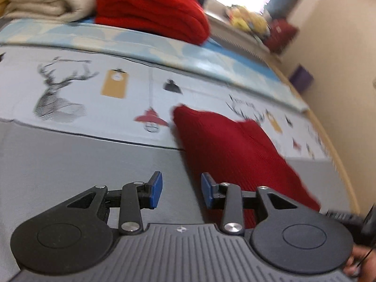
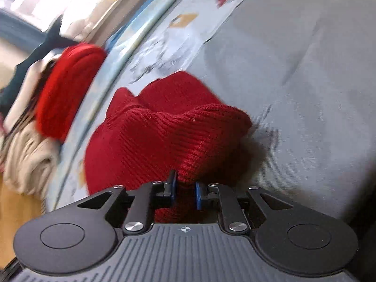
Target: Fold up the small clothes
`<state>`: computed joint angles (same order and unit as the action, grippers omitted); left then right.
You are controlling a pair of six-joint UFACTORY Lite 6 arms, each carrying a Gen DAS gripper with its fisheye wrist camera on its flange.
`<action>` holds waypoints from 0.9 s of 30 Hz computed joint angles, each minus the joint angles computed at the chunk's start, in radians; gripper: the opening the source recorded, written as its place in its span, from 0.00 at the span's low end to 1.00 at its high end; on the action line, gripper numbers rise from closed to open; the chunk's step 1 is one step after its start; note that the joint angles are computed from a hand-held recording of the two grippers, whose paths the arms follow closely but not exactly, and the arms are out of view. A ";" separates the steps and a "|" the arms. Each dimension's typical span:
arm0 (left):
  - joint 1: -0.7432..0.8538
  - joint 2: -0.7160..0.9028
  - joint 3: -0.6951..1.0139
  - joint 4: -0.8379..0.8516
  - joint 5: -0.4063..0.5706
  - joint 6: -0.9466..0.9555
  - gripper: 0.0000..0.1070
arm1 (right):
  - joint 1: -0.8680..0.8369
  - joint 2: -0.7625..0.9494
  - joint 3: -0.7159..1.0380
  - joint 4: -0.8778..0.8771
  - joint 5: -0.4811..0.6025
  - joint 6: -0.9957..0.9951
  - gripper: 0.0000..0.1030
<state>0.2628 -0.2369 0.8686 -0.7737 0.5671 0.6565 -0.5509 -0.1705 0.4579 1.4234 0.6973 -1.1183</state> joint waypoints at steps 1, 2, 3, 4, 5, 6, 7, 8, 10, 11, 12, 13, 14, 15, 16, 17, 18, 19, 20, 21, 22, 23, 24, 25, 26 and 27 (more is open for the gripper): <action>-0.034 0.011 -0.002 0.010 -0.021 -0.003 0.41 | -0.002 0.013 0.021 0.002 0.007 -0.026 0.27; -0.069 0.024 0.000 0.023 -0.041 -0.016 0.41 | -0.019 0.031 0.047 0.000 0.018 -0.047 0.34; -0.097 0.031 -0.001 0.032 -0.055 -0.026 0.41 | -0.032 0.050 0.067 0.004 0.025 -0.062 0.42; -0.123 0.040 -0.001 0.037 -0.067 -0.031 0.41 | -0.045 0.075 0.092 -0.002 0.030 -0.059 0.45; -0.144 0.047 -0.001 0.040 -0.077 -0.034 0.41 | -0.068 0.094 0.106 -0.012 0.036 -0.060 0.48; -0.165 0.055 0.000 0.041 -0.087 -0.034 0.42 | -0.086 0.091 0.100 -0.021 0.038 -0.060 0.49; -0.182 0.062 0.002 0.042 -0.096 -0.033 0.43 | -0.077 0.112 0.110 -0.003 0.025 -0.069 0.49; -0.202 0.064 -0.002 0.039 -0.108 -0.025 0.44 | -0.070 0.122 0.116 0.013 0.005 -0.089 0.44; -0.241 0.056 -0.009 0.037 -0.122 -0.017 0.44 | -0.039 0.135 0.127 0.052 -0.041 -0.141 0.23; -0.258 0.058 -0.011 0.018 -0.131 0.007 0.44 | -0.036 0.108 0.112 0.064 -0.037 -0.167 0.18; -0.271 0.068 -0.005 -0.001 -0.138 0.030 0.44 | -0.031 0.079 0.097 0.075 -0.037 -0.200 0.17; -0.283 0.073 -0.004 -0.028 -0.144 0.065 0.44 | -0.026 0.044 0.083 0.071 -0.040 -0.221 0.16; -0.301 0.075 -0.006 -0.050 -0.151 0.093 0.44 | -0.019 0.028 0.085 0.045 -0.046 -0.211 0.16; -0.318 0.082 -0.005 -0.074 -0.158 0.127 0.44 | -0.007 0.032 0.105 -0.018 -0.070 -0.158 0.16; -0.338 0.092 -0.003 -0.095 -0.165 0.160 0.44 | 0.021 0.067 0.143 -0.122 -0.124 -0.064 0.16; -0.360 0.099 -0.002 -0.097 -0.170 0.172 0.44 | 0.031 0.114 0.182 -0.223 -0.145 0.041 0.17; -0.381 0.106 -0.001 -0.091 -0.175 0.179 0.44 | 0.035 0.165 0.222 -0.309 -0.154 0.131 0.22; -0.408 0.117 0.000 -0.072 -0.184 0.176 0.44 | 0.034 0.204 0.256 -0.385 -0.151 0.199 0.25; -0.438 0.133 0.004 -0.023 -0.197 0.149 0.44 | 0.027 0.234 0.292 -0.442 -0.124 0.228 0.30; -0.470 0.151 0.011 0.069 -0.209 0.080 0.44 | 0.018 0.247 0.327 -0.485 -0.090 0.237 0.31; -0.501 0.171 0.018 0.173 -0.219 -0.006 0.44 | 0.009 0.247 0.354 -0.518 -0.066 0.245 0.33; -0.528 0.211 0.027 0.278 -0.226 -0.072 0.44 | 0.003 0.247 0.390 -0.566 -0.040 0.266 0.37; -0.543 0.255 0.032 0.383 -0.234 -0.139 0.46 | 0.000 0.249 0.427 -0.611 -0.022 0.286 0.41; -0.554 0.286 0.036 0.487 -0.237 -0.220 0.47 | -0.001 0.238 0.455 -0.649 -0.025 0.298 0.41; -0.558 0.305 0.047 0.579 -0.222 -0.307 0.53 | -0.003 0.218 0.473 -0.660 -0.044 0.285 0.41; -0.557 0.321 0.063 0.628 -0.204 -0.372 0.56 | -0.003 0.194 0.485 -0.648 -0.075 0.254 0.41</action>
<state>-0.2940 0.0838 0.9312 -0.1457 0.3635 0.2845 -0.5538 0.0237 0.9430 0.7749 0.6228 -0.8647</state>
